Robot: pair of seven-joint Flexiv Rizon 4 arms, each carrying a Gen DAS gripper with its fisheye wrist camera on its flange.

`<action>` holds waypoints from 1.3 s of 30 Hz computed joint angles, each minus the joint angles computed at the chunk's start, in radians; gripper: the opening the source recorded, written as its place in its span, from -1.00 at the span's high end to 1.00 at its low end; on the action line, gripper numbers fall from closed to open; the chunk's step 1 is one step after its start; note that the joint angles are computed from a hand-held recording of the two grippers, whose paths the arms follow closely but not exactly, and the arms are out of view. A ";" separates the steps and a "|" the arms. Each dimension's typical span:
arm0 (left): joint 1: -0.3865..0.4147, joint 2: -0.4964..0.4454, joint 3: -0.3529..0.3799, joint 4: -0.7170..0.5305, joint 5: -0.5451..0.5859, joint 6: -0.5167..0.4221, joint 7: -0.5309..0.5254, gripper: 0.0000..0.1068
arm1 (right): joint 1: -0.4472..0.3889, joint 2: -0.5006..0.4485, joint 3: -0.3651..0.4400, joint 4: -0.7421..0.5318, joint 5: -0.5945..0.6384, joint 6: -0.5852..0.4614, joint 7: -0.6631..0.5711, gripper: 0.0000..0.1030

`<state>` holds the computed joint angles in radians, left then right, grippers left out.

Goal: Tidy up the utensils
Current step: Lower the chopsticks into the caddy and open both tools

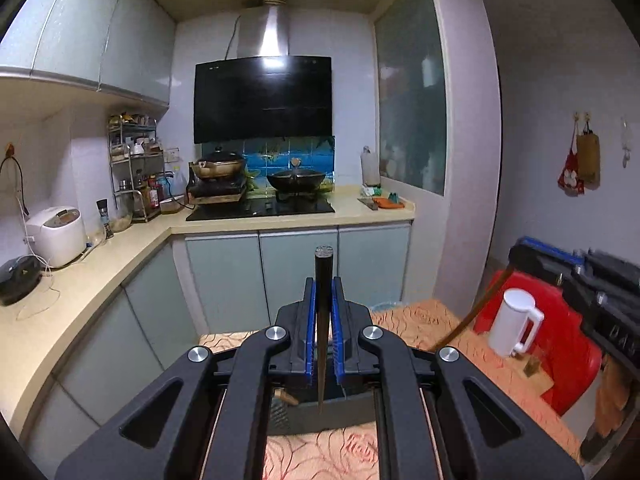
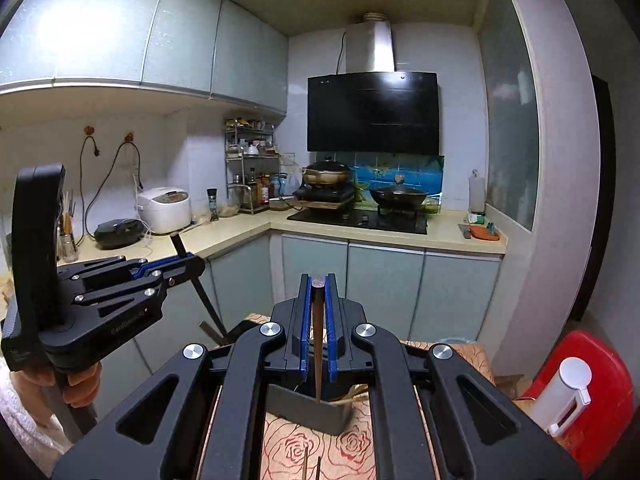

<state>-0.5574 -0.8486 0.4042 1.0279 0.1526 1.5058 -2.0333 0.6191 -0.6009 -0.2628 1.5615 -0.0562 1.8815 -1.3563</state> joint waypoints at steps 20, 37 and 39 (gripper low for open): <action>0.107 -0.183 -0.111 -0.307 0.065 -0.200 -0.074 0.87 | -0.005 -0.144 -0.070 -0.155 -0.104 -0.135 0.178 0.86; 0.123 -0.183 -0.148 -0.259 0.061 -0.202 -0.079 0.22 | -0.143 -0.198 0.122 -0.235 -0.250 -0.218 0.248 0.24; 0.112 -0.166 -0.123 -0.229 0.073 -0.177 -0.112 0.05 | -0.109 -0.194 0.066 -0.212 -0.240 -0.183 0.273 0.13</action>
<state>-0.4450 -1.0141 0.2808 0.7993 0.2251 1.3289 -2.1451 0.5099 -0.7945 -0.1973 1.3494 -0.2957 1.6989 -1.0836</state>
